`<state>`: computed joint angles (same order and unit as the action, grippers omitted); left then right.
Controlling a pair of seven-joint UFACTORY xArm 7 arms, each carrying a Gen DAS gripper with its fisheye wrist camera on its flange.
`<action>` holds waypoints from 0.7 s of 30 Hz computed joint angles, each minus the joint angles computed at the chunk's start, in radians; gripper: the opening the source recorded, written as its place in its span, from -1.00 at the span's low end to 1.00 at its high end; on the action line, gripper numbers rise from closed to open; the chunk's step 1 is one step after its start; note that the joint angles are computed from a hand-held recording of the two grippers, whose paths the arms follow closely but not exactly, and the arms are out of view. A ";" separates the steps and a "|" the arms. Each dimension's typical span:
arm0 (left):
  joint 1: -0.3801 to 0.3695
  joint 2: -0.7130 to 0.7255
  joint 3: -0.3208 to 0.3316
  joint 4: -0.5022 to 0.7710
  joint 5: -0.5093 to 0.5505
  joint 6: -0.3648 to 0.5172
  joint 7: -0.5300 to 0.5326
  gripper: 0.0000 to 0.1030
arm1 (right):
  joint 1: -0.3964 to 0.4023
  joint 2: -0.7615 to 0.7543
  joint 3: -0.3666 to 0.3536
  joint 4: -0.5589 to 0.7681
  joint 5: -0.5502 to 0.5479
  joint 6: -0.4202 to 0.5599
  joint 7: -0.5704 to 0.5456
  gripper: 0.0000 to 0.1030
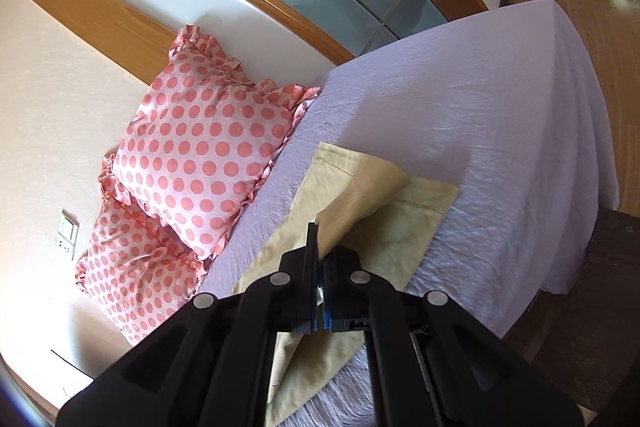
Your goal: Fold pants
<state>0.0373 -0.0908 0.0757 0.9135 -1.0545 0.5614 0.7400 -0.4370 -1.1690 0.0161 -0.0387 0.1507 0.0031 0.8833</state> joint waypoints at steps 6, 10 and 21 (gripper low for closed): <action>0.001 -0.020 0.010 -0.023 -0.016 0.011 0.049 -0.77 | -0.071 -0.101 0.081 0.023 -0.049 0.209 0.041 -0.70; -0.002 -0.045 0.024 -0.055 -0.084 0.020 0.128 -0.45 | -0.158 -0.198 0.182 0.025 -0.121 0.325 0.151 0.36; 0.057 -0.130 0.093 -0.148 -0.364 0.055 0.320 0.04 | -0.080 0.045 0.147 0.007 -0.217 0.052 0.120 -0.81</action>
<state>0.0942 -0.2209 0.1685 0.7659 -1.4181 0.6160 1.0597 -0.5173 -1.1241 0.1628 -0.0314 -0.0659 0.0549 1.0036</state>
